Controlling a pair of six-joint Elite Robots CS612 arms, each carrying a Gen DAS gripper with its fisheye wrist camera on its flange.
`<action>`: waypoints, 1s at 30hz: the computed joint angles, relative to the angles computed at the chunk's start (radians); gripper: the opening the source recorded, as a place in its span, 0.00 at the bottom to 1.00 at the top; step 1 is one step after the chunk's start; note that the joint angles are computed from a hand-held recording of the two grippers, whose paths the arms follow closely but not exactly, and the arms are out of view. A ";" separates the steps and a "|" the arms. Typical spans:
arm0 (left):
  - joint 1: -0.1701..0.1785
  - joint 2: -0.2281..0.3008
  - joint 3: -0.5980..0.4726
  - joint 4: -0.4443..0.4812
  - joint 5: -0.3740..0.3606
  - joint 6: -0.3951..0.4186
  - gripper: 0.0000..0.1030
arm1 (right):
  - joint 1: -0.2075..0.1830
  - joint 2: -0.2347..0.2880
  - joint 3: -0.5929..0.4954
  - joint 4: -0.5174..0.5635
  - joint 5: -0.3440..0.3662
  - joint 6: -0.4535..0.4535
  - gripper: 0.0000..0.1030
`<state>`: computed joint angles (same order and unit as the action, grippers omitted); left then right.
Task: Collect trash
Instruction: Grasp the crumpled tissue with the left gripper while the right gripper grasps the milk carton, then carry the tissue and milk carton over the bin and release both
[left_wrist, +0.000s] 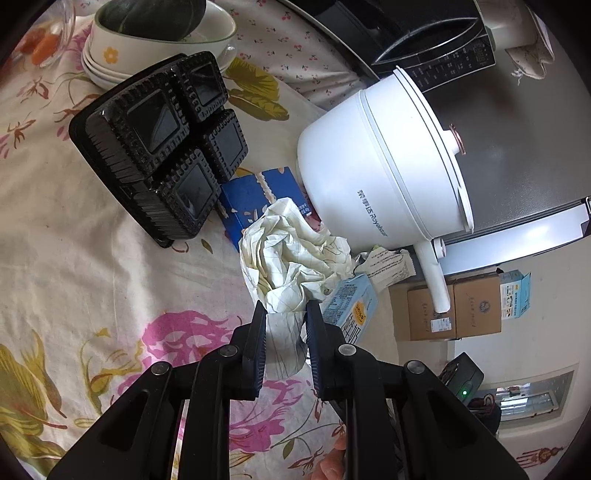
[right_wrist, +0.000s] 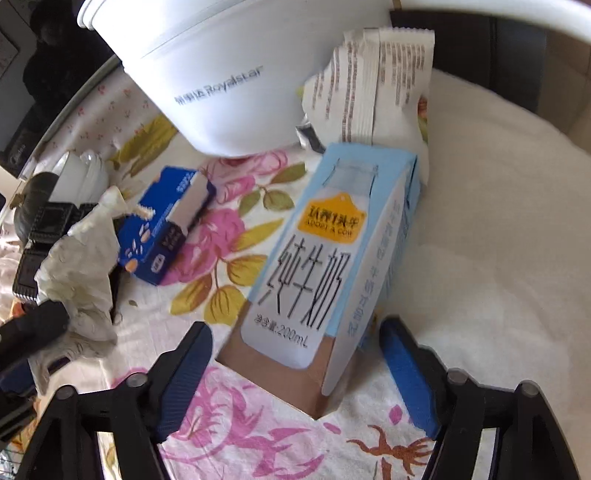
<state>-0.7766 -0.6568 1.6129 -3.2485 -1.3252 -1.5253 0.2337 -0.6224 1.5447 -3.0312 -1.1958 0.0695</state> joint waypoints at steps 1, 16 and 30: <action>0.000 0.000 0.001 0.001 -0.001 0.002 0.20 | 0.003 0.001 0.005 -0.018 -0.019 -0.019 0.67; -0.051 0.053 -0.116 0.101 -0.172 0.202 0.20 | -0.099 -0.103 0.149 0.141 0.124 -0.097 0.58; -0.136 0.123 -0.300 0.282 -0.267 0.511 0.20 | -0.199 -0.195 0.300 0.121 0.067 -0.126 0.57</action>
